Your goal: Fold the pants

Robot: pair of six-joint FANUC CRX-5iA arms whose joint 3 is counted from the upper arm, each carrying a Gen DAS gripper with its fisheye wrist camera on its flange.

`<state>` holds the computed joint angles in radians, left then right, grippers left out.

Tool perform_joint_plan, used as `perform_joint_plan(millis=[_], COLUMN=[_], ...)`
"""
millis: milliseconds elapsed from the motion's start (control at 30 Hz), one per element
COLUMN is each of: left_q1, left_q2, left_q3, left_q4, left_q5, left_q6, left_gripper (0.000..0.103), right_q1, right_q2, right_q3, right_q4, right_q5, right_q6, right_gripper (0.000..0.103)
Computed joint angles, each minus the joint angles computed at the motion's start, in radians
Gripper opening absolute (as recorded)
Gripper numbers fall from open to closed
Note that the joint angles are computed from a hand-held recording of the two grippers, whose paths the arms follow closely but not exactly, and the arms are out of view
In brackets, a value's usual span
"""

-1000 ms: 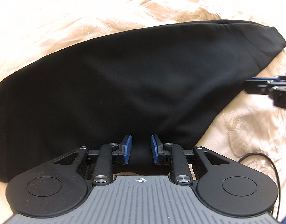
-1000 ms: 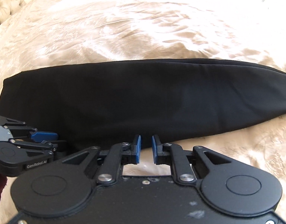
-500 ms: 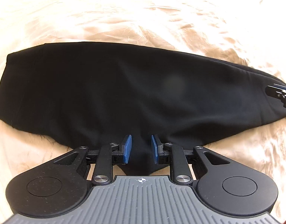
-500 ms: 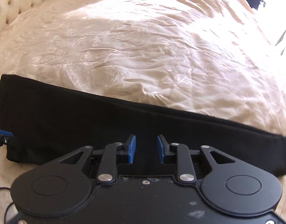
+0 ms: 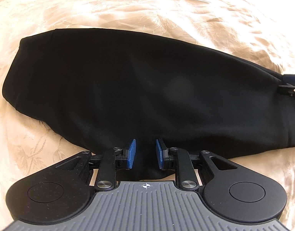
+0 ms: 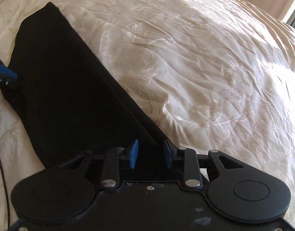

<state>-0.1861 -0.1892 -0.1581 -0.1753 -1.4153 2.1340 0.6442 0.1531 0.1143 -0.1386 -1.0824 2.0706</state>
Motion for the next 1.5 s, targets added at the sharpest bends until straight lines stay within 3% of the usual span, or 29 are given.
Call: perform_joint_plan(millis=[167,267,300,333,367,400,567,700,800,833,1000,1133,1267,1433,1500], left_q1=[0.016,0.016,0.015,0.008,0.005,0.004,-0.024,-0.021,-0.039,-0.049,-0.092,-0.156,-0.231,-0.292,-0.306], left_q2=[-0.003,0.0,0.001,0.006,0.014,0.014,0.001,0.013,0.037,0.042,0.075,0.145,0.225,0.305,0.34], left_q3=[-0.002,0.001,0.001,0.005,0.009,0.009,0.034,0.044,0.078,0.09,0.138,0.197,0.255,0.295,0.319], left_q4=[0.0,0.002,0.002,0.0,-0.001,-0.002,-0.045,-0.038,-0.046,-0.05,-0.031,-0.004,0.014,-0.003,-0.014], left_q5=[-0.001,-0.003,-0.004,-0.005,-0.003,-0.002,-0.006,-0.01,-0.022,-0.022,0.024,0.078,0.142,0.189,0.146], left_q6=[-0.023,-0.029,-0.029,-0.02,-0.014,-0.013,0.03,0.032,0.026,0.023,-0.02,-0.075,-0.131,-0.178,-0.177], left_gripper=[0.023,0.023,0.023,0.023,0.023,0.023,0.023,0.023,0.023,0.023,0.023,0.023,0.023,0.023,0.023], right_q1=[-0.007,-0.021,-0.023,-0.027,-0.03,-0.029,-0.015,-0.004,0.016,0.019,0.004,-0.058,-0.105,-0.198,-0.241], right_q2=[0.042,0.092,0.104,0.116,0.125,0.127,0.053,0.076,0.083,0.072,-0.049,-0.154,-0.256,-0.315,-0.315], right_q3=[0.04,0.11,0.124,0.14,0.153,0.157,0.084,0.083,0.047,0.031,-0.076,-0.149,-0.265,-0.358,-0.365], right_q4=[-0.033,-0.069,-0.074,-0.084,-0.088,-0.085,-0.045,-0.005,0.038,0.045,0.081,0.088,0.204,0.327,0.347], right_q5=[-0.032,-0.111,-0.125,-0.143,-0.163,-0.17,-0.056,-0.017,0.024,0.047,0.174,0.185,0.182,0.167,0.169], right_q6=[0.141,0.168,0.172,0.174,0.163,0.146,0.131,0.063,0.013,-0.011,-0.274,-0.52,-0.731,-0.849,-0.866], right_gripper=[0.032,0.032,0.028,0.01,0.003,0.003,0.002,0.002,0.01,0.017,0.026,0.027,0.027,0.028,0.028])
